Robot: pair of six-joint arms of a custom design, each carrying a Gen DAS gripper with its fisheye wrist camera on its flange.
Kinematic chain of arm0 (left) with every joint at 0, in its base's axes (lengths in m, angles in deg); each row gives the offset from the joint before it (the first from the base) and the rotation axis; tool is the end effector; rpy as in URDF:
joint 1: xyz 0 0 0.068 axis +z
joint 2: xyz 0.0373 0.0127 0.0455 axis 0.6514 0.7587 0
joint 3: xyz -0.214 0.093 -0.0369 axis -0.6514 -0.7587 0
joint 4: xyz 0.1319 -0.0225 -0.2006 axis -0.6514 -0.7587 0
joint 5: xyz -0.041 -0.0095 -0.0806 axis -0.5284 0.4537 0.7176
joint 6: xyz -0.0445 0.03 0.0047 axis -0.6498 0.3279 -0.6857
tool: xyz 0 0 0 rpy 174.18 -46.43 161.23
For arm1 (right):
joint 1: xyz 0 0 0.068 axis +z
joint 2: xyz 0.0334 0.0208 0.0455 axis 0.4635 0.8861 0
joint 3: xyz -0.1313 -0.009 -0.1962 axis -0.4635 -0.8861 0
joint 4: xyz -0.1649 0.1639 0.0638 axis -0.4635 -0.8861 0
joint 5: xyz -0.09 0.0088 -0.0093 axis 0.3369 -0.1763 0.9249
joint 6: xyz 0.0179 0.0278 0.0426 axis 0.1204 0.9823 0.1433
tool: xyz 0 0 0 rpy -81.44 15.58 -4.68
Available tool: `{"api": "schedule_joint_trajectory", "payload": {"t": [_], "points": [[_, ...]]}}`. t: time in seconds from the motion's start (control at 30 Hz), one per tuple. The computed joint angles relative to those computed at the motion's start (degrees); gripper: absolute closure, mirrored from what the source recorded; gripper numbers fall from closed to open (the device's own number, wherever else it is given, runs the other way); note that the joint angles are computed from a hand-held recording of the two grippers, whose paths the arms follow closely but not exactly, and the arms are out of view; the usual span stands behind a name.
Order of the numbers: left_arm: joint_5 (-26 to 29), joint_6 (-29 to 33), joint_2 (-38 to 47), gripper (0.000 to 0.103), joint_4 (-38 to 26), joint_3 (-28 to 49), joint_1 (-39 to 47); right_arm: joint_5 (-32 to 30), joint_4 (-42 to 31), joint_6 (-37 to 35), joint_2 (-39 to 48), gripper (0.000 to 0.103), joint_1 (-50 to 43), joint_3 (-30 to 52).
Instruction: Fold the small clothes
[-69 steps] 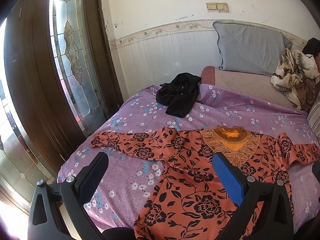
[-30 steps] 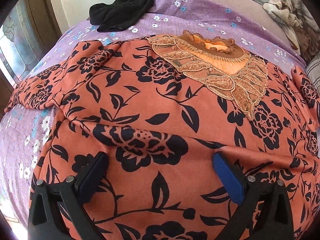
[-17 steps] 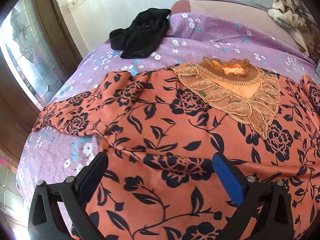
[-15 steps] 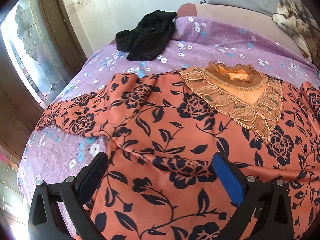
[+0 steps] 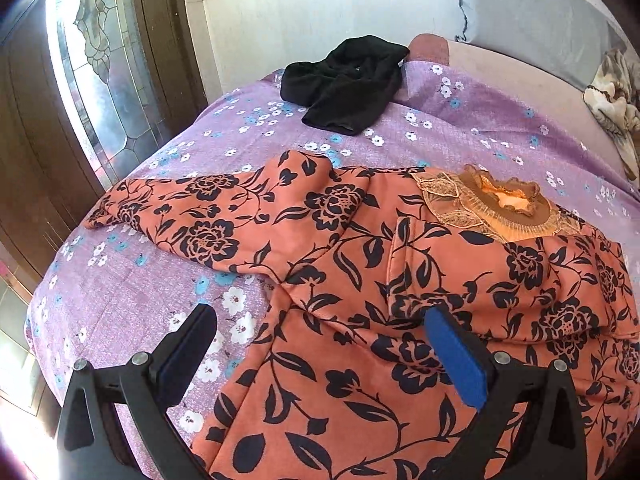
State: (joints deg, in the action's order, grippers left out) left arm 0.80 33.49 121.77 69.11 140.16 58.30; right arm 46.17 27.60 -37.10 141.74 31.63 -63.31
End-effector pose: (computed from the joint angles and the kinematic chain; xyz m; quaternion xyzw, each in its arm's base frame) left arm 0.3361 0.0999 0.0869 0.0394 0.9303 0.0254 0.3638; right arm 0.2599 0.0313 0.1489 0.1992 0.7860 0.3852 0.4407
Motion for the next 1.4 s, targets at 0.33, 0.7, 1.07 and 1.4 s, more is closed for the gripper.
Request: {"api": "schedule_joint_trajectory", "payload": {"t": [0.33,0.7,1.07,1.4], "points": [[6.07,-2.61,7.15,0.024,-3.75,8.82,-1.84,-0.97,-21.01,-9.74,-5.37,0.013,-8.97,-3.21],[13.67,-0.20,24.43,0.066,-28.24,35.78,-4.56,4.33,-21.94,-12.46,9.38,0.024,-9.56,3.33],[13.71,1.58,26.78,0.054,-31.70,39.58,-4.81,6.97,-20.26,-11.34,19.64,0.057,-10.54,8.64],[17.16,3.99,21.69,0.097,-23.42,30.74,-4.43,8.19,-20.52,-10.64,17.58,0.057,-11.26,7.22]]}}
